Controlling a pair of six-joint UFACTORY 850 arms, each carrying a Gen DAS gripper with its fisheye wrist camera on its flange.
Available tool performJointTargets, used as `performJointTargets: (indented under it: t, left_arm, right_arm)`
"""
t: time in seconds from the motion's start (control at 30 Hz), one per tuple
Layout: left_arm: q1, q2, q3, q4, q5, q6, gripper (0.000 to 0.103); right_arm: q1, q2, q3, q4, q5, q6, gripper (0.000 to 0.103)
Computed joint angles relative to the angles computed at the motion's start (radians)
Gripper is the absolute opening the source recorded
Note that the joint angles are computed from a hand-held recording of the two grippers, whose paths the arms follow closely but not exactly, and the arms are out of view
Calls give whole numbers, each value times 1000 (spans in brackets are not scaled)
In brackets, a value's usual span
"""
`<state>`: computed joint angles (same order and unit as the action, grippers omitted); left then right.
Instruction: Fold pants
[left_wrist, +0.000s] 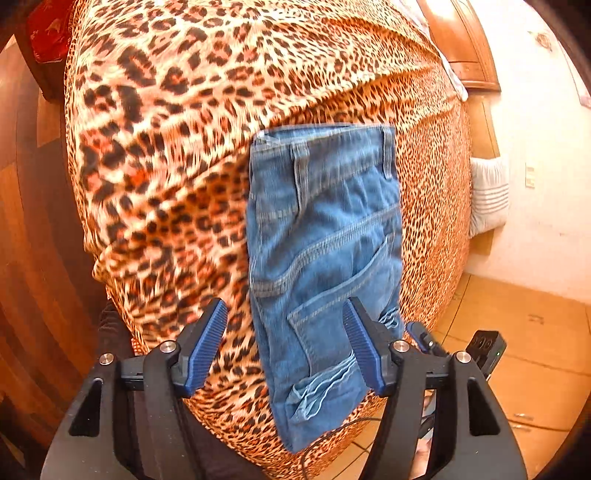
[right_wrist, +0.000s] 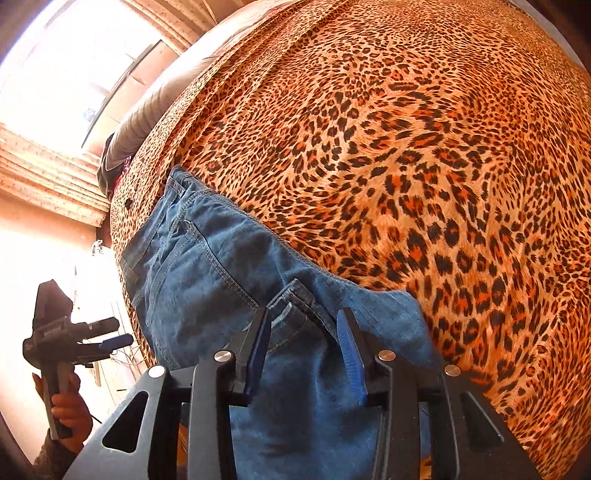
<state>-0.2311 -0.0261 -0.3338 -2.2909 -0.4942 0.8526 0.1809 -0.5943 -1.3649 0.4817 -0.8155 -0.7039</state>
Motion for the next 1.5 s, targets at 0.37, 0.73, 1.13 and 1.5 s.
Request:
performJointTargets:
  t: [0.37, 0.73, 1.13, 1.5]
  left_arm:
    - [164, -208, -63, 81, -243, 40, 67]
    - [202, -266, -58, -5, -404, 128, 79]
    - [155, -271, -161, 2, -187, 112, 17]
    - [-26, -15, -233, 295, 259, -51, 16]
  right_arm:
    - [185, -203, -263, -41, -77, 168, 51]
    - [323, -561, -778, -168, -354, 164, 59]
    - [365, -504, -717, -207, -303, -36, 15]
    - [237, -244, -449, 129, -285, -260, 13]
